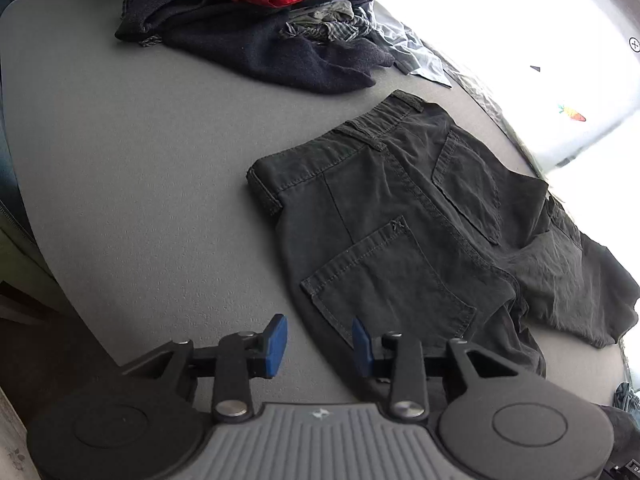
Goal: Fold clothes
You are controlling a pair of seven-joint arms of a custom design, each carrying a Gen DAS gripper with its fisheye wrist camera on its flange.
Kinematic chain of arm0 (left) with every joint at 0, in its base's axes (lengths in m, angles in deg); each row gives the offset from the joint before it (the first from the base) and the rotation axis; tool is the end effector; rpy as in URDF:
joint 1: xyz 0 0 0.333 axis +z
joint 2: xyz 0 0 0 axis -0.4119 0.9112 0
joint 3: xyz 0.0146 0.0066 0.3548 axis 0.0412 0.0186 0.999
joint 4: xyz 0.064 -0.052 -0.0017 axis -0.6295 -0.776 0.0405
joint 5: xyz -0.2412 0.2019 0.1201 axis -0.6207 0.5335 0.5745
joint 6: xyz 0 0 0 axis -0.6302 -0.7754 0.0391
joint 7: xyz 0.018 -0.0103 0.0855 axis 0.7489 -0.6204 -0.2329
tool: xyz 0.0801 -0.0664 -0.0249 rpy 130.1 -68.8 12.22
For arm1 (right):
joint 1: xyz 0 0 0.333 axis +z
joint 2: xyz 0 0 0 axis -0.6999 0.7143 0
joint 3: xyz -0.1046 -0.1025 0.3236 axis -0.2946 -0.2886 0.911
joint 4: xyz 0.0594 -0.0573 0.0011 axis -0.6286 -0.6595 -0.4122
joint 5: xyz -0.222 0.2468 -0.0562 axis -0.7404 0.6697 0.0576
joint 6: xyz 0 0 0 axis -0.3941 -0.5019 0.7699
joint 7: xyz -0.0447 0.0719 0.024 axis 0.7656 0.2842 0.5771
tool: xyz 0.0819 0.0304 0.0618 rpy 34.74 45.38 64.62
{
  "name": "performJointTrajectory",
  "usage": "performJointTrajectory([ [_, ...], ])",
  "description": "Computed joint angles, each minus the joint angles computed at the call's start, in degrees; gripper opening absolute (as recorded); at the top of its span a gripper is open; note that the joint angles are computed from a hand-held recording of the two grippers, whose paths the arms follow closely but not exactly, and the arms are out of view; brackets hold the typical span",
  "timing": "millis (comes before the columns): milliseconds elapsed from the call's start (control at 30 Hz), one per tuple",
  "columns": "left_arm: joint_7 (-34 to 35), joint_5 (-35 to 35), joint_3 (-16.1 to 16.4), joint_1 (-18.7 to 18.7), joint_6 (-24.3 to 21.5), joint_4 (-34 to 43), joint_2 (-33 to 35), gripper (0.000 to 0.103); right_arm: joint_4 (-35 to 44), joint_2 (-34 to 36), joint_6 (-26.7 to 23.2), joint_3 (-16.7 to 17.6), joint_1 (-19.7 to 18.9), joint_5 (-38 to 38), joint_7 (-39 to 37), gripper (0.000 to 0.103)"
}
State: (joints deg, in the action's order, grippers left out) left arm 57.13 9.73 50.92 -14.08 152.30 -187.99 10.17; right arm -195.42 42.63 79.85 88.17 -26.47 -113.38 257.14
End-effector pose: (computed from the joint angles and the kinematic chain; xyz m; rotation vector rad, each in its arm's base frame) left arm 0.5420 -0.0282 0.3948 -2.5589 1.2879 -0.7025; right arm 0.5818 0.2025 0.4369 -1.1516 2.4177 -0.5353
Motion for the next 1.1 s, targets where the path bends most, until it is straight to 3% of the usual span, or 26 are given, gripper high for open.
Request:
performJointTrajectory([
  [167, -1.85, 7.23, 5.5, -2.64, 1.46, 3.34, 4.41, 0.064, 0.23, 0.76, 1.35, -1.44, 2.55, -4.29, 8.33, 0.069],
  [333, 1.62, 8.06, 0.83, 3.03, 3.06, 9.34, 11.74, 0.066, 3.93, 2.8, -4.02, -1.59, 4.35, -7.9, 9.19, 0.073],
  [467, 5.24, 7.25, -3.81, 7.03, -0.67, 15.8, 17.54, 0.064, 6.64, 4.43, -7.37, -1.62, 4.54, -8.65, 8.66, 0.072],
  [533, 4.05, 8.21, -0.99, 4.44, -0.33, 16.74, 17.84, 0.06, 7.63, 5.12, -7.8, -1.45, 4.11, -8.19, 7.59, 0.062],
  [600, 1.95, 9.62, 2.4, 1.49, -0.37, 17.41, 17.77, 0.039, 7.69, 5.23, -6.4, -1.81, 4.06, -9.3, 7.82, 0.033],
  [667, -1.32, 10.23, 5.19, -0.51, -0.69, 17.33, 17.42, 0.015, 9.14, 5.61, -7.72, -1.97, 4.64, -9.94, 7.27, 0.013],
  [700, -2.75, 9.93, 5.22, -0.04, 1.32, 16.28, 17.13, 0.013, 9.8, 5.7, -8.05, -2.12, 5.01, -10.59, 7.34, 0.008],
  [767, -5.03, 10.36, 6.01, 0.36, 4.55, 14.89, 15.96, 0.01, 10.85, 5.58, -7.29, -2.86, 6.19, -14.1, 8.61, 0.005],
  [867, -8.17, 15.4, 13.66, -5.07, 8.22, 15.23, 13.77, 0.01, 13.13, 5.23, -5.06, -3.03, 6.81, -17.79, 8.31, 0.004],
  [967, -9.61, 18.95, 17.66, -6.94, 11.34, 16.12, 11.67, 0.01, 17.18, 5.62, -4.22, -3.01, 7.62, -19.48, 7.06, 0.004],
  [1100, -14.96, 23.24, 31.35, -16.44, 11.81, 17.14, 10.32, 0.01, 19.14, 4.55, 0.34, -4.09, 9.14, -23.81, 12.1, 0.004],
])
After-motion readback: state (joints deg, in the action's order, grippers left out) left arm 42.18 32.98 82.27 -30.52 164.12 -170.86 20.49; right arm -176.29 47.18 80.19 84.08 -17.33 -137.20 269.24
